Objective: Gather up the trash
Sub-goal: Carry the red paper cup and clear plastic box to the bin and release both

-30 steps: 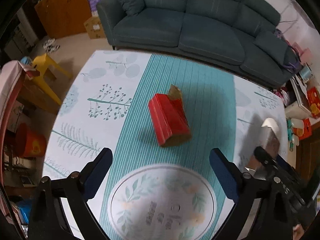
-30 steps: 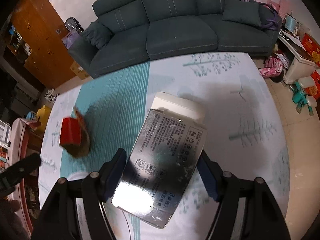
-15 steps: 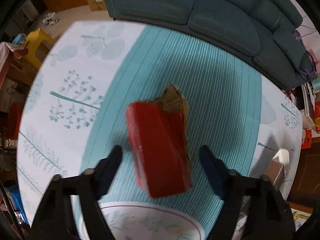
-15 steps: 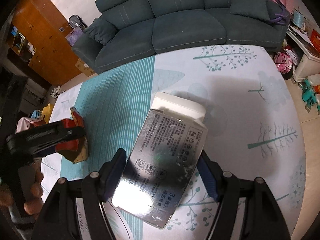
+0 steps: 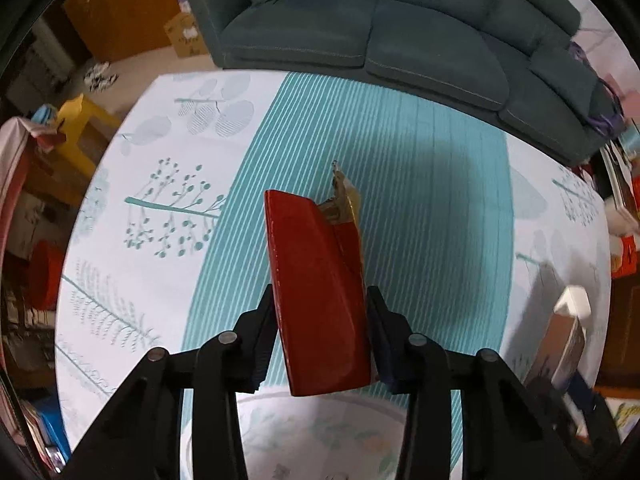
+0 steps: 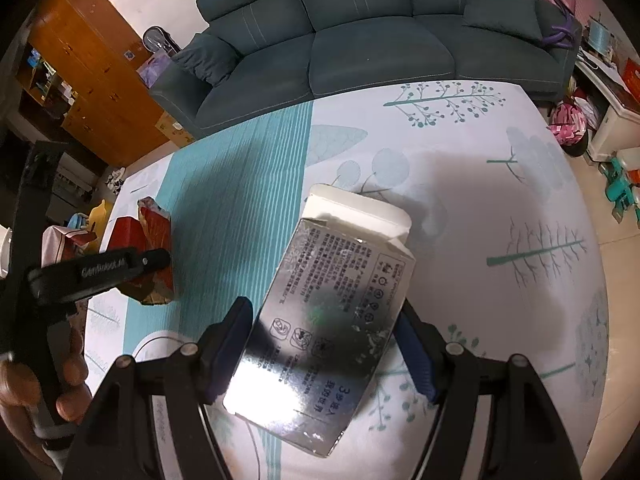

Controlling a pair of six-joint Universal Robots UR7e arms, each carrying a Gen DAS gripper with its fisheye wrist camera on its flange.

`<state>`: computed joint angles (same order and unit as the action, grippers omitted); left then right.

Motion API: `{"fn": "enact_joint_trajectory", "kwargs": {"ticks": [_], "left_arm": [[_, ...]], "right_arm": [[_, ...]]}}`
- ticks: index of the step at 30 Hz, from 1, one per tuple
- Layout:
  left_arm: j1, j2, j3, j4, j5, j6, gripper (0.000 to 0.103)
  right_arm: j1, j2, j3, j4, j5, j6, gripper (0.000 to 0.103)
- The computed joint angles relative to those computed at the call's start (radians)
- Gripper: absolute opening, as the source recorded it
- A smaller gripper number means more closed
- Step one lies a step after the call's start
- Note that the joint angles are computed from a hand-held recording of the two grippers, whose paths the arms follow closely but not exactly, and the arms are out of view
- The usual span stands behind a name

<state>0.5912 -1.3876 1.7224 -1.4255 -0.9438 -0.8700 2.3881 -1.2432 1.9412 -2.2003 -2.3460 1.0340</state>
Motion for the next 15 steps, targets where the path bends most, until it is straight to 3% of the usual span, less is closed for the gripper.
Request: {"fn": "enact_joint_trajectory", "kwargs": {"ticks": [7,15], "left_arm": [[-0.115,-0.12,0.036,0.097,-0.009,0.036,0.04],[-0.266,-0.286,0.027,0.287,-0.081,0.004,0.04]], "right_arm": [[0.054,0.009,-0.015,0.023,0.011,0.056,0.071],[0.186,0.039,-0.06,0.128,0.021,0.227,0.071]]}}
